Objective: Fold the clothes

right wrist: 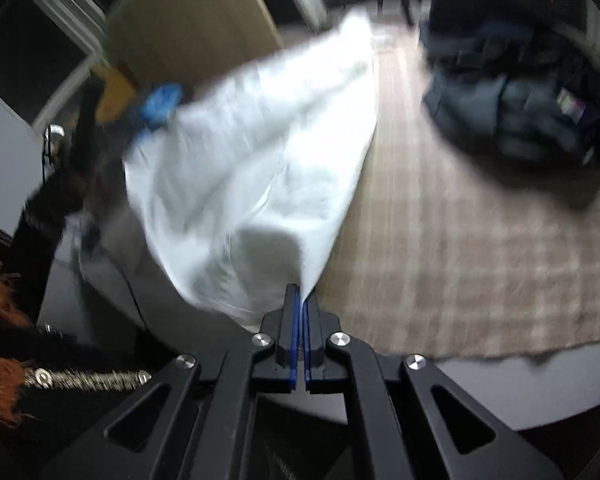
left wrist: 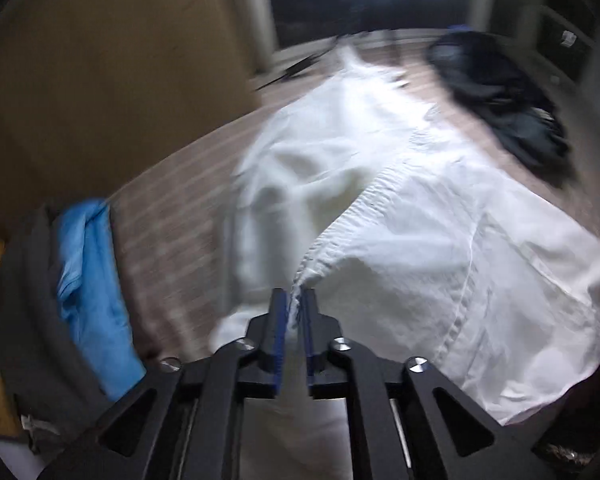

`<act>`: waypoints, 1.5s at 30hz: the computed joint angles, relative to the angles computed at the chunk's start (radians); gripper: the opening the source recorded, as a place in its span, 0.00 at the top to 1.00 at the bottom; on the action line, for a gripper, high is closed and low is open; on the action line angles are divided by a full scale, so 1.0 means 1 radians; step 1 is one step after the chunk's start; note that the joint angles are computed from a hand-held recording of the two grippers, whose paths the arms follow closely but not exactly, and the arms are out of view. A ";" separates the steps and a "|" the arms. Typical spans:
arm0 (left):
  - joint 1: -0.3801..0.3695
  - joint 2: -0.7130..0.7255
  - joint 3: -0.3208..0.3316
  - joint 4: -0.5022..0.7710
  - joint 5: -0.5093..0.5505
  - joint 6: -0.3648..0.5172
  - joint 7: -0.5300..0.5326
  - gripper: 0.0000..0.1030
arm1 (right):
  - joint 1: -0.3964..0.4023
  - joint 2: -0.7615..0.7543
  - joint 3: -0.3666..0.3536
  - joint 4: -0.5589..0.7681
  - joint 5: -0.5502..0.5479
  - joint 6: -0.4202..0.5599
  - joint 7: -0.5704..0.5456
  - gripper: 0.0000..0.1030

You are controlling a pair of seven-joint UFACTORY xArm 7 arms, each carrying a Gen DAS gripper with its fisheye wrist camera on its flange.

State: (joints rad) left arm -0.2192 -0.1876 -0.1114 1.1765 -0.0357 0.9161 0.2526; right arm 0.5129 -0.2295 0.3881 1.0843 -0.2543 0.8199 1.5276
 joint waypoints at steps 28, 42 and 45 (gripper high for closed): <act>-0.246 -0.343 -0.084 -0.442 -0.308 -0.023 -0.215 0.95 | 0.031 0.017 -0.102 -0.371 0.343 -0.919 -0.191 0.99; -0.125 -0.605 -0.079 -0.565 -0.140 0.051 -0.434 0.99 | 0.012 -0.071 -0.141 -0.260 0.386 -0.823 -0.344 0.99; -0.192 -0.633 -0.084 -0.568 -0.172 0.042 -0.423 0.89 | 0.074 -0.054 -0.196 -0.256 0.449 -0.839 -0.389 0.99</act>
